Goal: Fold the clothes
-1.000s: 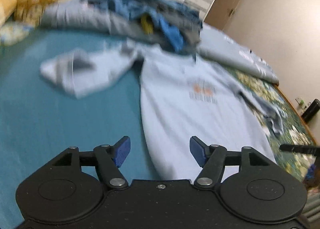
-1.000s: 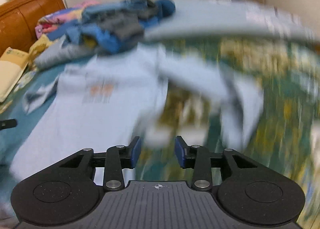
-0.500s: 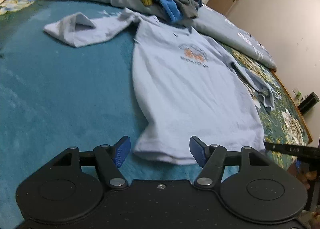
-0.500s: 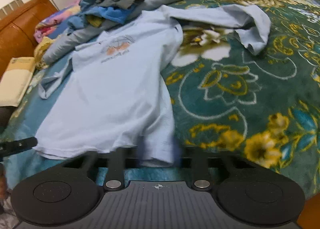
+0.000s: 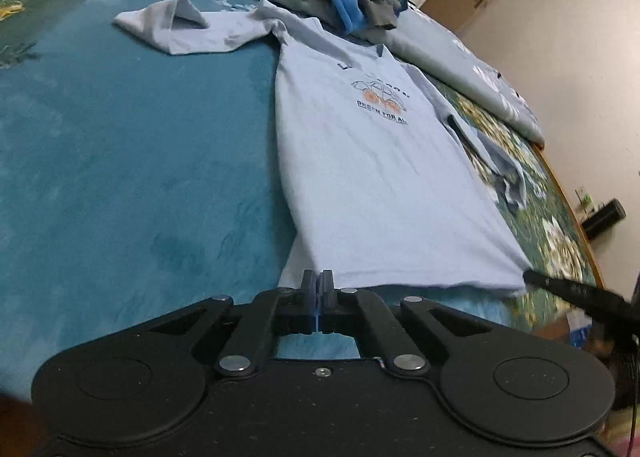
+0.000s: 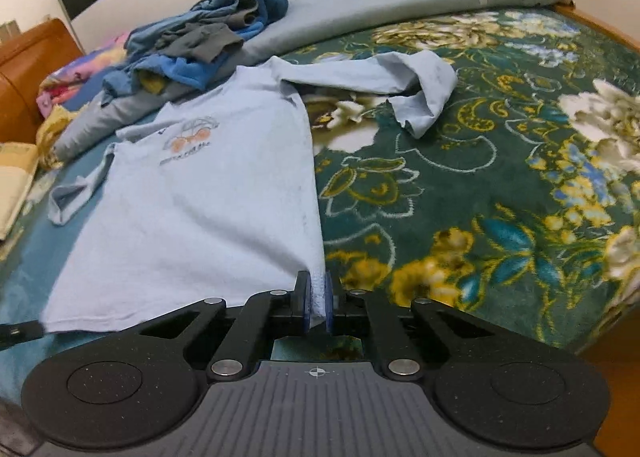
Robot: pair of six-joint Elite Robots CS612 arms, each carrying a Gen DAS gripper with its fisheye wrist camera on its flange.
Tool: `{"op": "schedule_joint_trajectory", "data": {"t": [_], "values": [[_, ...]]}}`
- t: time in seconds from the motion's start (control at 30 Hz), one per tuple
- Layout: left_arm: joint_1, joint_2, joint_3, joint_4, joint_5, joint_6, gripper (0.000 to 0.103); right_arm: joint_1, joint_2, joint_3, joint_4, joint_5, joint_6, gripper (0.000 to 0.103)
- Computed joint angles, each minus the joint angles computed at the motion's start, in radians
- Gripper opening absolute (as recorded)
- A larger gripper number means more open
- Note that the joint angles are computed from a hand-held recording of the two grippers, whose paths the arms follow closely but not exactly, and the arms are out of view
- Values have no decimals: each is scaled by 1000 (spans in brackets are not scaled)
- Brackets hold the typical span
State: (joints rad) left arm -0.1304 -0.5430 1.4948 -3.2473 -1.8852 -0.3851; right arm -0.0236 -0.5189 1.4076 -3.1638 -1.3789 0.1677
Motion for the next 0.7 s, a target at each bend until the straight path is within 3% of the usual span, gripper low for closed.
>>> {"op": "schedule_joint_trajectory", "data": {"t": [0.07, 0.1, 0.2, 0.23, 0.27, 0.3, 0.33, 0.37, 0.47, 0.53, 0.7], "values": [[-1, 0, 15, -49, 31, -1, 0, 0, -4, 6, 5, -14, -9, 5], [-4, -4, 18, -41, 67, 9, 0, 0, -5, 9, 8, -20, -14, 5], [5, -3, 6, -21, 76, -19, 1, 3, -6, 7, 15, -28, -20, 7], [6, 0, 4, -53, 100, -27, 6, 4, -6, 6, 17, -31, -22, 8], [7, 5, -3, -81, 127, -23, 24, 5, -7, 5, 19, -33, -24, 9], [6, 13, -20, -101, 168, -9, 50, 5, -7, 6, 17, -36, -24, 18], [2, 21, -42, -111, 224, 13, 58, 5, -10, 10, -3, -42, -16, 25], [-4, 34, -72, -124, 297, 48, 61, 5, -11, 11, -17, -49, -8, 38], [-25, 109, -220, -136, 519, 183, 76, 8, -13, 4, -39, -71, -2, 42], [-35, 177, -355, -95, 659, 246, 78, 10, -7, -14, -26, -77, -10, 45], [-39, 333, -673, 127, 815, 516, 78, 16, 17, -67, 30, -76, -10, 50]]}}
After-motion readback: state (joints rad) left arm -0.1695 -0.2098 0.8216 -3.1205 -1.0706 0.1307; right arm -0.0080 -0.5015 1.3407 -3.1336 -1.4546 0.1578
